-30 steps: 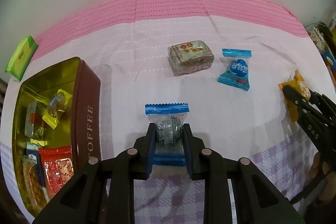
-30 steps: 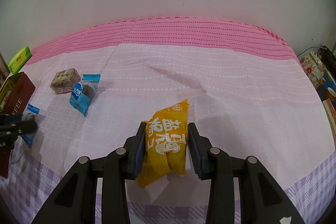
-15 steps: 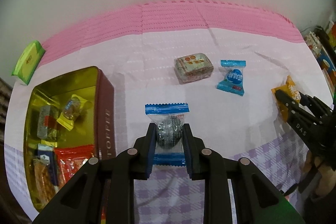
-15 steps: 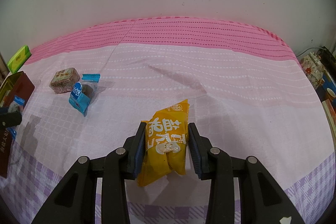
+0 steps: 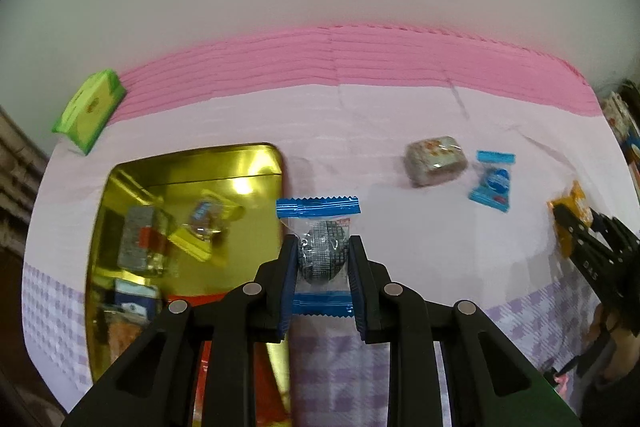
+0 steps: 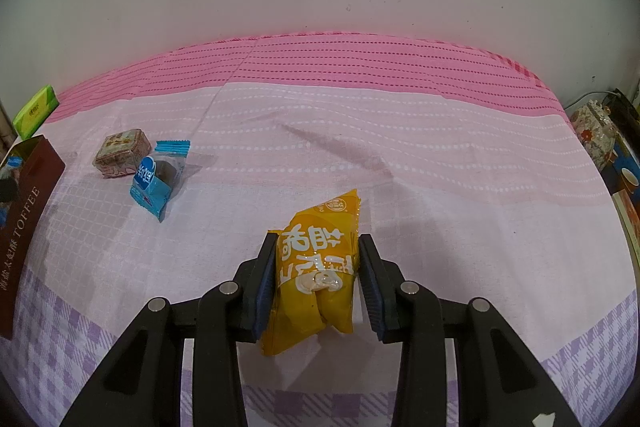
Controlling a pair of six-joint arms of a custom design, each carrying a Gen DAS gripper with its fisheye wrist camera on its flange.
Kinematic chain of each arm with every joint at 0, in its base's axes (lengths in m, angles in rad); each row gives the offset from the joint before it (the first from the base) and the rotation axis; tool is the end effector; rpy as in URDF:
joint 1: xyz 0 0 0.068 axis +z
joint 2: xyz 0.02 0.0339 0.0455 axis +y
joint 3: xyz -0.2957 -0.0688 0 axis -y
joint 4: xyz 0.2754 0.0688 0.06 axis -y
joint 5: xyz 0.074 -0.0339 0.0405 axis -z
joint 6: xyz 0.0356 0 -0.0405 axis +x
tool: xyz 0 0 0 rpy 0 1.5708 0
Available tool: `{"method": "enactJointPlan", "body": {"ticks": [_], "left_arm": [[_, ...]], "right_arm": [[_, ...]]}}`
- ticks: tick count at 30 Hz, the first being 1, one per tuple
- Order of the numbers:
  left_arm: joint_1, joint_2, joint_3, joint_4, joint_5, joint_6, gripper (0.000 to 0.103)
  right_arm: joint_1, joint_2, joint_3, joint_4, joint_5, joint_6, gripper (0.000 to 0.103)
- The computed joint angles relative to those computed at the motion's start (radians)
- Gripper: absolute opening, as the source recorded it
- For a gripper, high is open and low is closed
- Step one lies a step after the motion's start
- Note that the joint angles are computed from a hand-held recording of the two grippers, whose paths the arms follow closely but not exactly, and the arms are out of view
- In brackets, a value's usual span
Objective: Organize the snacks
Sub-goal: 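Carry the blue candy over the tin and release it with the left gripper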
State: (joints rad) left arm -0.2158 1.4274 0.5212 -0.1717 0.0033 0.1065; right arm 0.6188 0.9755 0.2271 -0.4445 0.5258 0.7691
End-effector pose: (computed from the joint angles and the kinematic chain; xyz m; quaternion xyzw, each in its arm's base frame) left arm 0.2409 -0.0529 0.1298 0.1560 0.9572 -0.0149 0.2435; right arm 0.1207 0.0640 0.1175 0.1199 0.9421 -0.0802 0.3027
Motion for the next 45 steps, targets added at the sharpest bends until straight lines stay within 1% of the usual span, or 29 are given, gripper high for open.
{"method": "enactJointPlan", "body": {"ticks": [10, 19, 30, 38, 45], "left_arm": [[0.136, 0.069, 0.037, 0.029, -0.013, 0.051, 0.025], [0.192, 0.141, 0.053, 0.058, -0.026, 0.073, 0.025], [0.218, 0.205, 0.059, 0.087, -0.053, 0.093, 0.025], [0.218, 0.225, 0.062, 0.094, -0.068, 0.101, 0.025], [0.229, 0.240, 0.068, 0.093, -0.062, 0.104, 0.026]], "right_arm": [[-0.003, -0.001, 0.000, 0.000, -0.001, -0.004, 0.036], [-0.007, -0.007, -0.003, 0.000, -0.004, -0.010, 0.036], [-0.013, -0.011, -0.004, -0.001, -0.005, -0.017, 0.036], [-0.018, -0.021, -0.005, -0.008, -0.007, -0.022, 0.036], [-0.038, -0.049, -0.009, -0.024, -0.013, -0.045, 0.036]]}}
